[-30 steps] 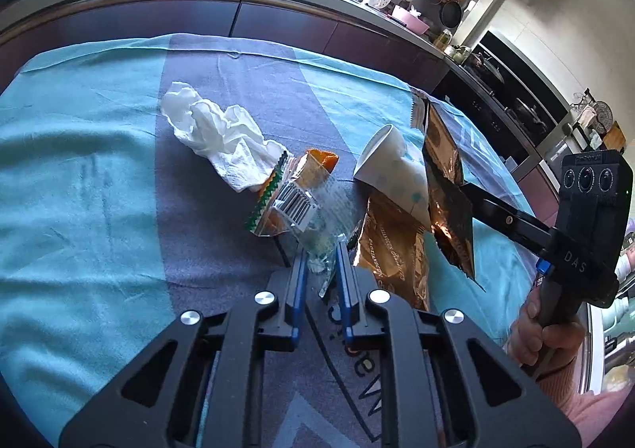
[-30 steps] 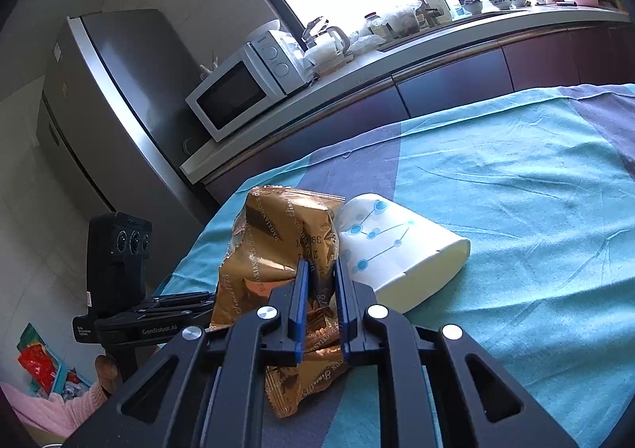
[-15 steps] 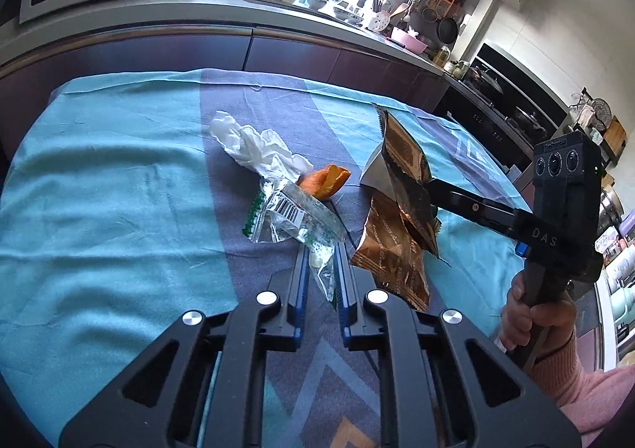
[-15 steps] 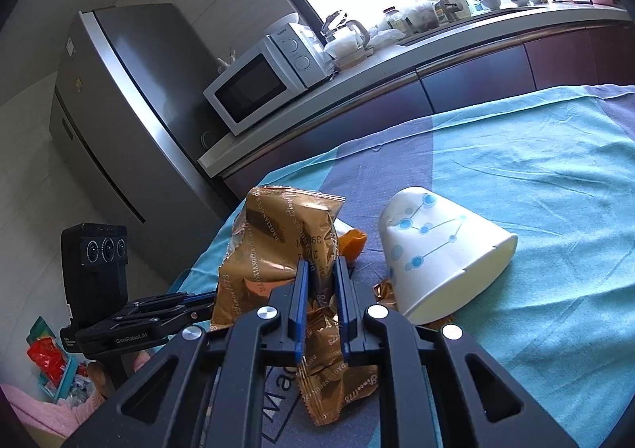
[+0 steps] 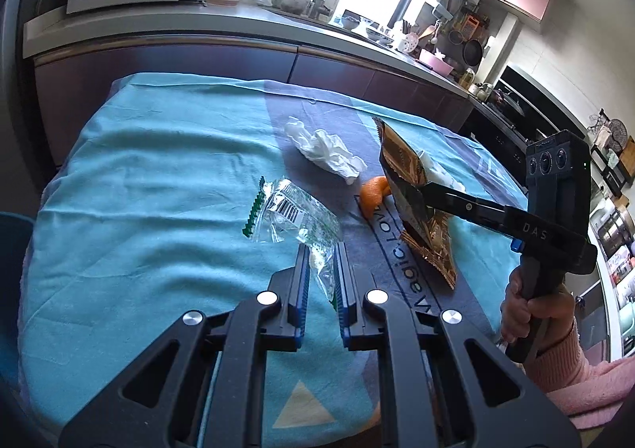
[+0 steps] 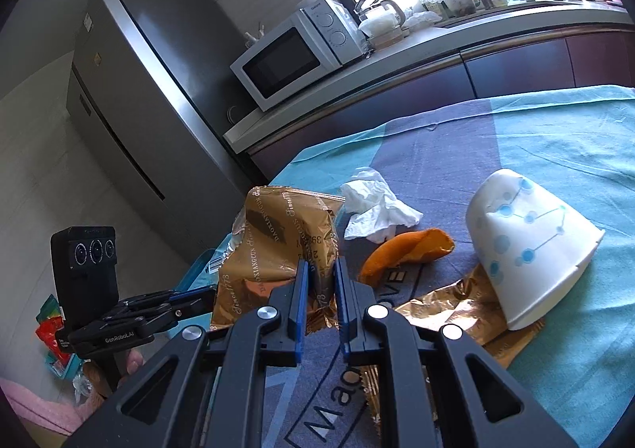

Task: Collect trash
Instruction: 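Grasp the clear plastic wrapper with left tool while right tool grasps the gold snack wrapper, then carry both wrappers to the teal bin and open both tools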

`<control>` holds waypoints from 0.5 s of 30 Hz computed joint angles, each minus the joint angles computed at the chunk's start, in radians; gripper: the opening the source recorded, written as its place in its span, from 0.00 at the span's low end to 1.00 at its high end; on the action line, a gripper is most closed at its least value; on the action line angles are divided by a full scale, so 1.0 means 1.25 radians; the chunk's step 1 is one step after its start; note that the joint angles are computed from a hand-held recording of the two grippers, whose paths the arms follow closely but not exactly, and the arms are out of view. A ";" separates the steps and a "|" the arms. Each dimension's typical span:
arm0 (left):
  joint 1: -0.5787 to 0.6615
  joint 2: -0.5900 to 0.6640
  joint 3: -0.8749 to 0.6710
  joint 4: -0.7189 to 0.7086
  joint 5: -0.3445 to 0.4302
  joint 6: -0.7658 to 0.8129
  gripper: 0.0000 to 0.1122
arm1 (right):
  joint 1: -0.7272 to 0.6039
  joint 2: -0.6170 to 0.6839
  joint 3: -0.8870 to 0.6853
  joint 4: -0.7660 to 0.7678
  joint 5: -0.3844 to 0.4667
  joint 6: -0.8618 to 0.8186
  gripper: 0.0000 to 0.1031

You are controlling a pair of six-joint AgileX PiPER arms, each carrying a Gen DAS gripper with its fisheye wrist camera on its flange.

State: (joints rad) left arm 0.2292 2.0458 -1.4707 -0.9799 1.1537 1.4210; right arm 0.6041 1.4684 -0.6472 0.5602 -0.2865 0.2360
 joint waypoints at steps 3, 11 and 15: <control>0.031 0.013 -0.020 0.003 0.015 -0.008 0.12 | 0.006 0.022 -0.028 -0.026 0.012 0.017 0.12; 0.101 0.011 -0.019 -0.008 0.017 0.009 0.11 | 0.007 0.083 -0.105 -0.132 0.051 0.101 0.12; 0.116 0.013 -0.028 -0.010 0.017 0.006 0.11 | 0.016 0.101 -0.123 -0.185 0.059 0.146 0.12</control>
